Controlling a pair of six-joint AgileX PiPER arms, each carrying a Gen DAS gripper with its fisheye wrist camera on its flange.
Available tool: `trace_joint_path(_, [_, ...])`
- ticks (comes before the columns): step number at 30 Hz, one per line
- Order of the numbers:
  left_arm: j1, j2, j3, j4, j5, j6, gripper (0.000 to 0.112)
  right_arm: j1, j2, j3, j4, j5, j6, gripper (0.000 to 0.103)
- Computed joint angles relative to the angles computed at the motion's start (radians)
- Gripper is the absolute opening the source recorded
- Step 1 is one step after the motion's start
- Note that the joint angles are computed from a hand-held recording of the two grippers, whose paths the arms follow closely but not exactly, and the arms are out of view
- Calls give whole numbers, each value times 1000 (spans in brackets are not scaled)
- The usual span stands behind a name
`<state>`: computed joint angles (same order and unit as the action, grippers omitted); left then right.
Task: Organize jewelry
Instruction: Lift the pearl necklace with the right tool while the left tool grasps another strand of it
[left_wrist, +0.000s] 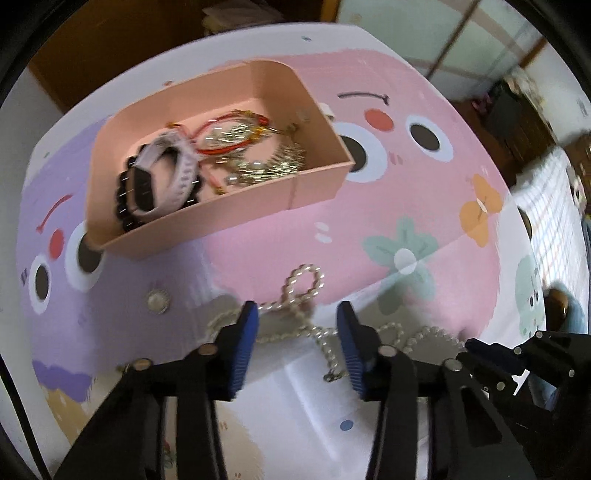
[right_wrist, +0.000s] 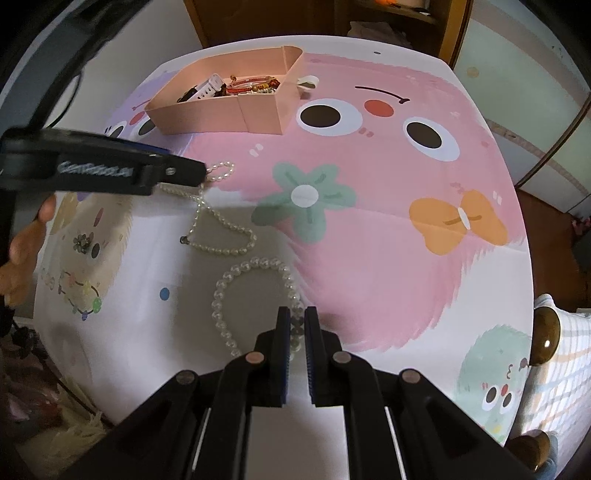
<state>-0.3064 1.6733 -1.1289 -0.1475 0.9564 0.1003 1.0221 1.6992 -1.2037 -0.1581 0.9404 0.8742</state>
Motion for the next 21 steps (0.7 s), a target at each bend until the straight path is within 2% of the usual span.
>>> trace_joint_path(6, [-49,111,-108,18,113,94,37,-14,-9,3,19,-17,-12,7])
trace_joint_path(13, [-96,175,-200,93,170,107,31,-30,-12,10,49,-34,-27,7])
trace_joint_path(16, [-107,206,-241,127,184,92,25,-31,-9,7,52,-34,-28,7])
trace_joint_path(19, [-124,268,-334,150,239,78,23,-36,-9,6,59,-34,-33,7])
trace_joint_path(21, [-148,280,-352,168,238,72,23,-36,-9,6,60,-33,-32,7])
